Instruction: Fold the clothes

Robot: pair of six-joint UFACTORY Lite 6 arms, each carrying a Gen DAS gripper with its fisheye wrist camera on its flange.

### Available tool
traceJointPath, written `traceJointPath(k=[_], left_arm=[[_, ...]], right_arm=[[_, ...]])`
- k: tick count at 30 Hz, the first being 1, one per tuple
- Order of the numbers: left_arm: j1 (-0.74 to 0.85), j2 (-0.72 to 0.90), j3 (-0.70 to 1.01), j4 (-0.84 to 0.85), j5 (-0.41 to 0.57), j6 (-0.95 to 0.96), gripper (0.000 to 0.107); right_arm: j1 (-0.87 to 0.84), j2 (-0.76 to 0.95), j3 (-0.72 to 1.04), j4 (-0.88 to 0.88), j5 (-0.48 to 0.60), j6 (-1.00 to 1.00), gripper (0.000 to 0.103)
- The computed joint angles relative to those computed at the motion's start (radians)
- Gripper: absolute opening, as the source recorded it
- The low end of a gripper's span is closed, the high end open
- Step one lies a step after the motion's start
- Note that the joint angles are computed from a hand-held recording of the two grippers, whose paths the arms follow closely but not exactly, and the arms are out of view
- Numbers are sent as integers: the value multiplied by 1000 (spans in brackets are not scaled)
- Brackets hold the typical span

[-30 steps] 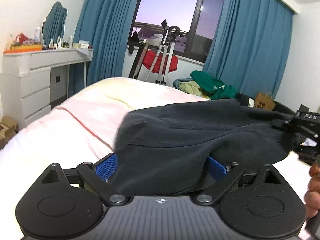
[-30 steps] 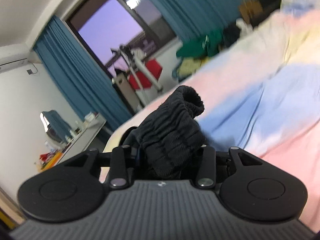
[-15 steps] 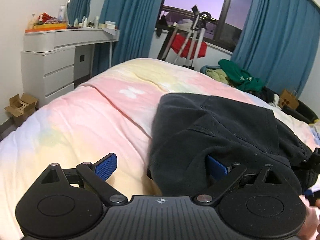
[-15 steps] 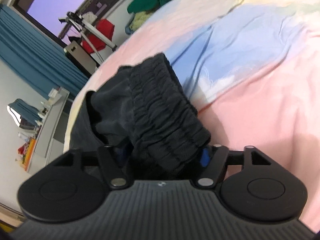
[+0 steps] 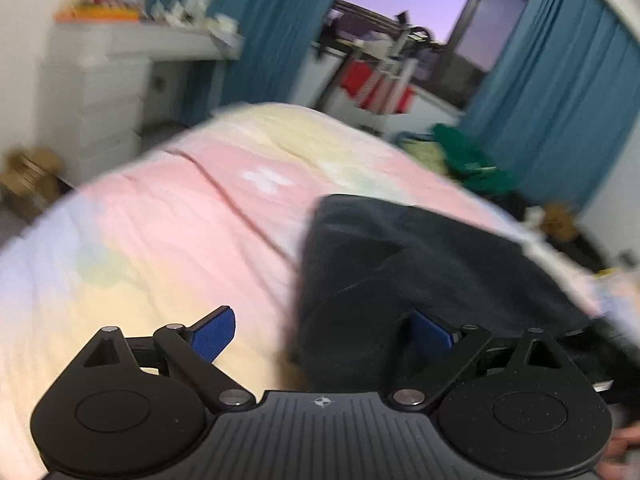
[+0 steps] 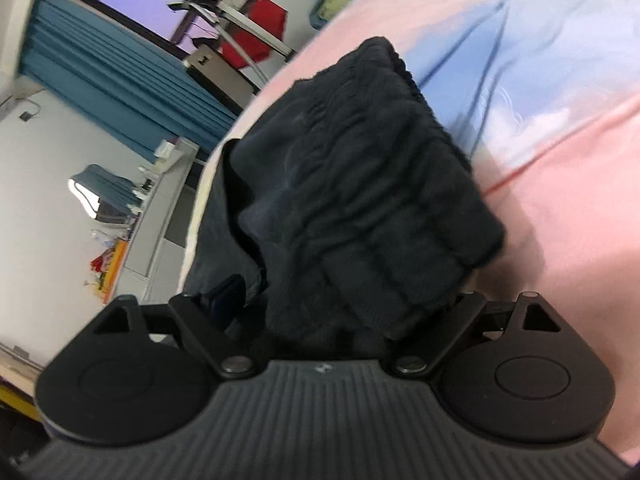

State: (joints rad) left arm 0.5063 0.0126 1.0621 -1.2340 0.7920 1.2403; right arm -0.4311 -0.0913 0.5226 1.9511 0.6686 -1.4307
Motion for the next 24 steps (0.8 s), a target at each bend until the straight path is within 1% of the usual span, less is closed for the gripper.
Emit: traceJointPath(k=[1, 2, 3, 5, 7, 9, 10, 13, 15, 17, 18, 20, 21, 24], left_arm=[[44, 27, 42, 14, 100, -12, 97], [79, 53, 77, 17, 176, -19, 98], [94, 72, 108, 21, 213, -34, 102], [112, 114, 171, 30, 273, -65, 103], [64, 182, 254, 66, 232, -114, 103], [-10, 293, 373, 129, 171, -191, 103], [-44, 356, 446, 172, 156, -252, 103], [-131, 564, 712, 310, 155, -446, 102], [-164, 665, 845, 332, 177, -481, 102], [-207, 723, 927, 400, 157, -528, 99], [-226, 746, 959, 429, 151, -547, 98], [-252, 735, 940, 441, 146, -532, 98], [-264, 725, 924, 448, 139, -526, 96], [-291, 657, 837, 487, 74, -528, 96]], right_arm=[[0, -11, -10, 1, -6, 4, 90], [5, -16, -19, 3, -26, 14, 89], [15, -22, -27, 6, -53, 22, 89], [32, -34, -41, 18, -89, 25, 89], [46, -48, -45, 24, -110, 28, 89], [62, -52, -44, 32, -128, 31, 89], [61, -51, -45, 35, -127, 33, 89], [58, -43, -45, 49, -118, 30, 89], [54, -44, -50, 55, -111, 21, 89], [49, -41, -59, 77, -104, -7, 89], [47, -38, -64, 93, -100, -23, 89], [54, -21, -71, 154, -93, -71, 89], [57, -11, -72, 181, -90, -90, 89], [75, 15, -61, 242, -97, -119, 89]])
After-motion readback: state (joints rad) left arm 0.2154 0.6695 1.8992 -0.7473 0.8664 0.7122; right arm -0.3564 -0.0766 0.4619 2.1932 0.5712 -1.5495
